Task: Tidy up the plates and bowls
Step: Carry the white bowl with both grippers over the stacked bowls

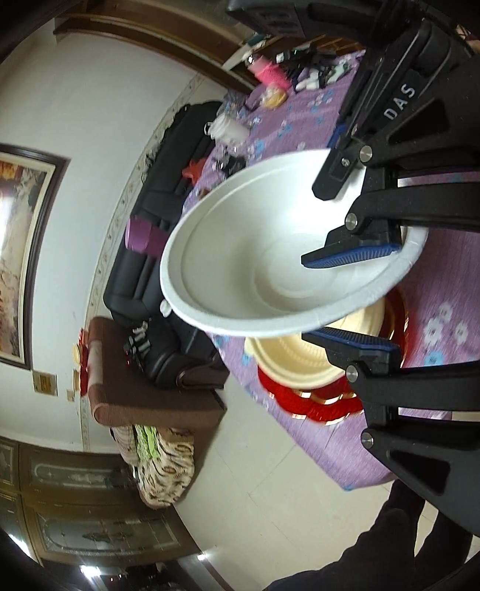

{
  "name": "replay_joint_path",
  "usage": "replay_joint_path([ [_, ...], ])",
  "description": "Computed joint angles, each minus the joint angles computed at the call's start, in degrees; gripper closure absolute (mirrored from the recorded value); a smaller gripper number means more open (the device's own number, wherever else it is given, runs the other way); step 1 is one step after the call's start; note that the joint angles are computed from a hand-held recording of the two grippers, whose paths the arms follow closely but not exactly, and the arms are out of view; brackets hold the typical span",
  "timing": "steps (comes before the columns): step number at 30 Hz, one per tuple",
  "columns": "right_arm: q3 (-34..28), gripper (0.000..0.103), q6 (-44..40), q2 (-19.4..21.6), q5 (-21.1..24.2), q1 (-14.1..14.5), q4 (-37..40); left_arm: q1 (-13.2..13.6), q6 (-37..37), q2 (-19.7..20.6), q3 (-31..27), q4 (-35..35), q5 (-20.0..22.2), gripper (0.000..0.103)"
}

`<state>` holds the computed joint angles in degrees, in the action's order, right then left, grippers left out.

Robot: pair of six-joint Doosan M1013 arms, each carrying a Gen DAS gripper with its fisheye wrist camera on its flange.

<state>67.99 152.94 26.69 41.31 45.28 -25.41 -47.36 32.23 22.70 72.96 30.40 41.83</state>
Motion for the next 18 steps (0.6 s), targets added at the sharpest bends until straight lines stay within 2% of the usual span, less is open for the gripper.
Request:
replay_joint_path([
  [7,-6.8,0.08,-5.4,4.7,4.1,-0.4,1.7,1.6,0.5,2.3,-2.5,-0.9,3.3,0.072],
  [14,-9.0,0.08,-8.4,6.9,4.5,-1.6,5.5,2.2,1.2,3.7,-3.6,-1.6,4.7,0.072],
  [18,-9.4,0.08,-8.4,7.2,4.4,-1.4,4.6,2.2,0.9,4.0,-4.0,-1.0,5.0,0.072],
])
